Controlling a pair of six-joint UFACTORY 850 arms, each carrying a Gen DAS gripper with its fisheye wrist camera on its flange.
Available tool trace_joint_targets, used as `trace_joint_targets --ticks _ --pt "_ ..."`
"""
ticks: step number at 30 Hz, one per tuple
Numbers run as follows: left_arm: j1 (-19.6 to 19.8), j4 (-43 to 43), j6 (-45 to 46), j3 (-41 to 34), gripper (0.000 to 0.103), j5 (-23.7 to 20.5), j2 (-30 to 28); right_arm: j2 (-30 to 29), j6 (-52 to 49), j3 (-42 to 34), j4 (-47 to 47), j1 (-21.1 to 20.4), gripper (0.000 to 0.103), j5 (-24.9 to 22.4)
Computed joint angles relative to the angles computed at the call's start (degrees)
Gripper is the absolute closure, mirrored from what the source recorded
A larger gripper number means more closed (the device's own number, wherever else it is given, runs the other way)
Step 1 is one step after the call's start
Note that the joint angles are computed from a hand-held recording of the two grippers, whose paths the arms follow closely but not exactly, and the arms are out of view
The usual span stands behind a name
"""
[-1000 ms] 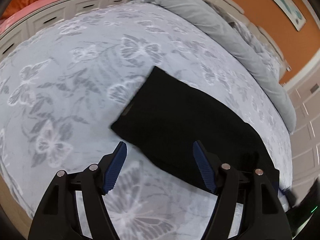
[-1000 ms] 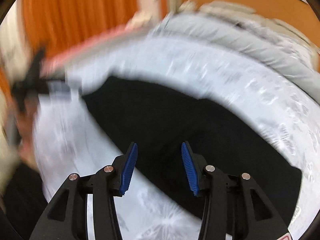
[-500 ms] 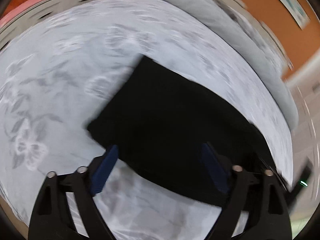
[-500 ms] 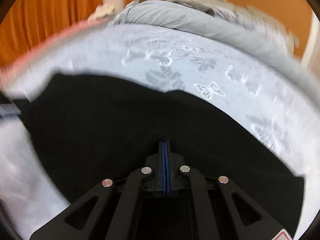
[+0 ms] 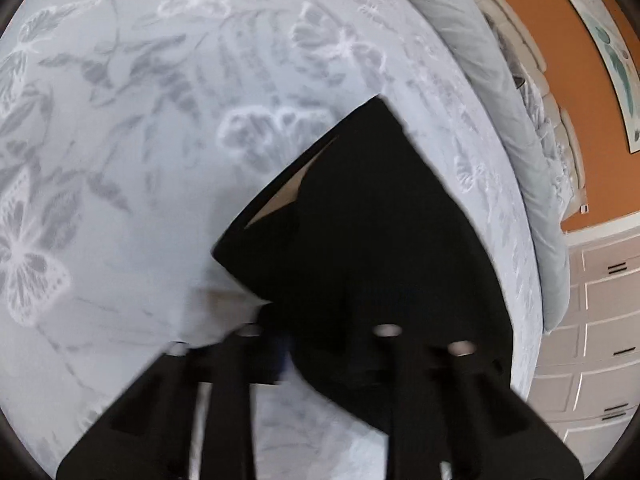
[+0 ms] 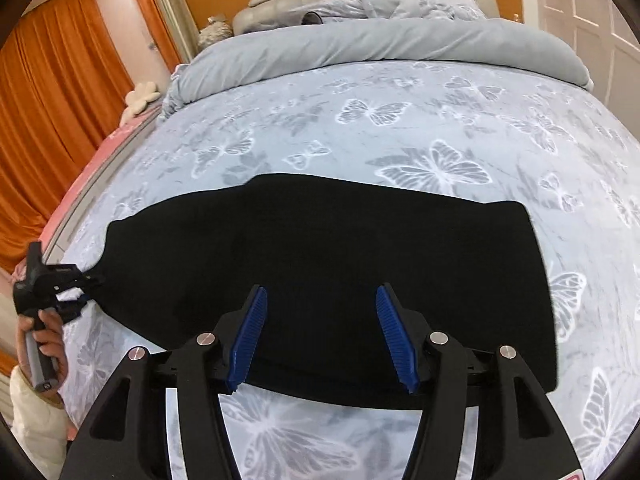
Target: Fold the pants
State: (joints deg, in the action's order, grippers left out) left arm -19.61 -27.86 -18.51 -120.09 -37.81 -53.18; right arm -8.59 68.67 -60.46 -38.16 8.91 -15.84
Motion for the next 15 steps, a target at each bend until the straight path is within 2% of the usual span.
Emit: trace_joint_targets --ticks 2,5,7,9,12,15 --pt "-2.54 9.32 -5.92 -0.79 0.09 3.16 1.51 1.15 2.31 0.93 -2.72 -0.4 0.046 -1.45" --pt "-6.35 16.94 -8.24 -0.1 0.09 8.17 4.55 3.51 4.9 3.28 -3.58 -2.15 0.044 -1.27" --pt "-9.87 19.15 -5.95 1.73 0.09 12.19 7.31 5.38 6.33 4.94 -3.99 -3.22 0.044 -1.41" --pt "-12.96 17.6 -0.79 2.84 0.09 14.23 8.76 7.77 7.08 6.98 -4.11 -4.67 0.044 -0.97" --pt "-18.87 21.76 2.65 2.53 0.09 14.49 8.5 10.96 6.35 9.81 -3.06 -7.13 0.044 -0.5" --pt "-24.68 30.0 2.65 -2.43 0.088 9.25 3.37 12.1 3.23 11.5 -0.07 -9.31 0.044 -1.14"
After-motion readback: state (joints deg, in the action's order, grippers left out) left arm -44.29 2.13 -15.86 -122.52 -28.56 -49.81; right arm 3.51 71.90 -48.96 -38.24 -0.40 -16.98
